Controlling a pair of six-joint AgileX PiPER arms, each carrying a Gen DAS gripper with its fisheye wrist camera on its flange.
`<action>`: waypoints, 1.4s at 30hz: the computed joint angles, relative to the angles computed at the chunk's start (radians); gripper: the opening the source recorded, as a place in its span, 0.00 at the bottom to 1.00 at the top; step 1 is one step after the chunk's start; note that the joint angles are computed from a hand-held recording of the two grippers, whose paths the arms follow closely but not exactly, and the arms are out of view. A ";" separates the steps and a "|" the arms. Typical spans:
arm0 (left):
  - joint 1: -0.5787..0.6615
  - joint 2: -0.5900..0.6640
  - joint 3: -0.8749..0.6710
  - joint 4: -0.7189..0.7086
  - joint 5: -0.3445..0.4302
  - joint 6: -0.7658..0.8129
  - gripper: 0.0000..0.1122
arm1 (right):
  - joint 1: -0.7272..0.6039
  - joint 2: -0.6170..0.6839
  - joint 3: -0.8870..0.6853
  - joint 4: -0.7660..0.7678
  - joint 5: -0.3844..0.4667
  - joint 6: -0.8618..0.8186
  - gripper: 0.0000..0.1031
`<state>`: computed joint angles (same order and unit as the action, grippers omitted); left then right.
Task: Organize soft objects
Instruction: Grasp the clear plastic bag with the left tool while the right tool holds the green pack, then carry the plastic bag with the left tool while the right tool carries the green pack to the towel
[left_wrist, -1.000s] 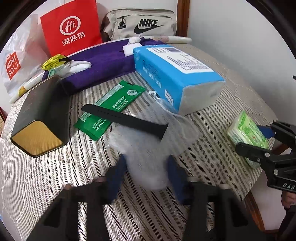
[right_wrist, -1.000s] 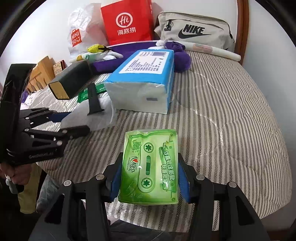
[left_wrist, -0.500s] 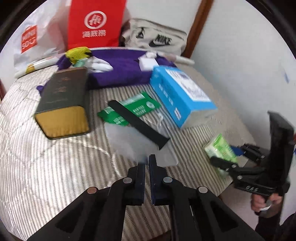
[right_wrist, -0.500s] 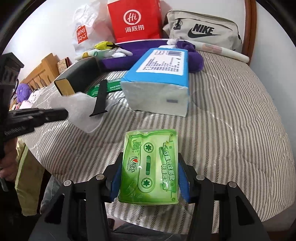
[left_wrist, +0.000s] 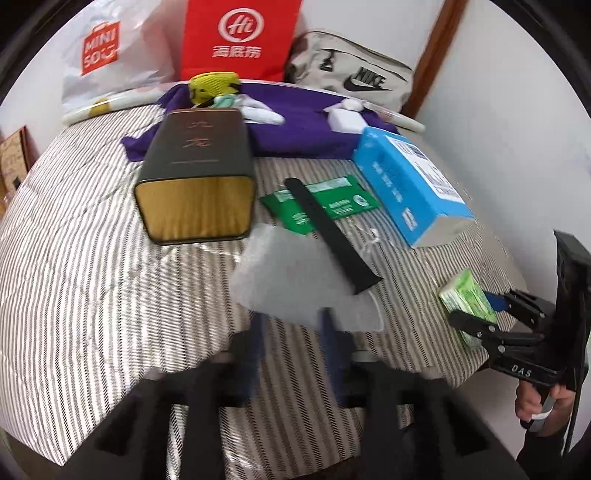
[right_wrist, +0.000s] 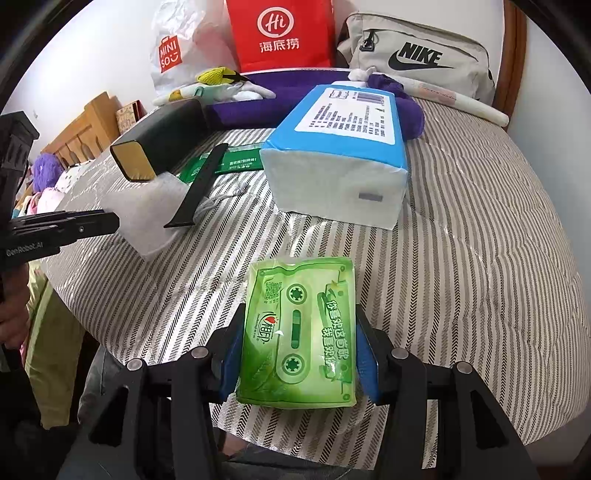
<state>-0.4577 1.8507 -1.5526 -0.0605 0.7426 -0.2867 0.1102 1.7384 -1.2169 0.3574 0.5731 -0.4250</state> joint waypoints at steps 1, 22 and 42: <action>0.000 -0.003 0.000 0.028 -0.002 -0.033 0.60 | 0.000 0.001 -0.001 -0.002 0.001 0.002 0.50; -0.117 0.190 -0.223 0.306 0.117 -0.153 0.60 | -0.007 0.015 -0.009 0.023 -0.008 -0.035 0.50; -0.018 0.003 -0.046 -0.040 -0.046 0.079 0.07 | -0.003 0.016 -0.027 -0.001 0.001 0.011 0.50</action>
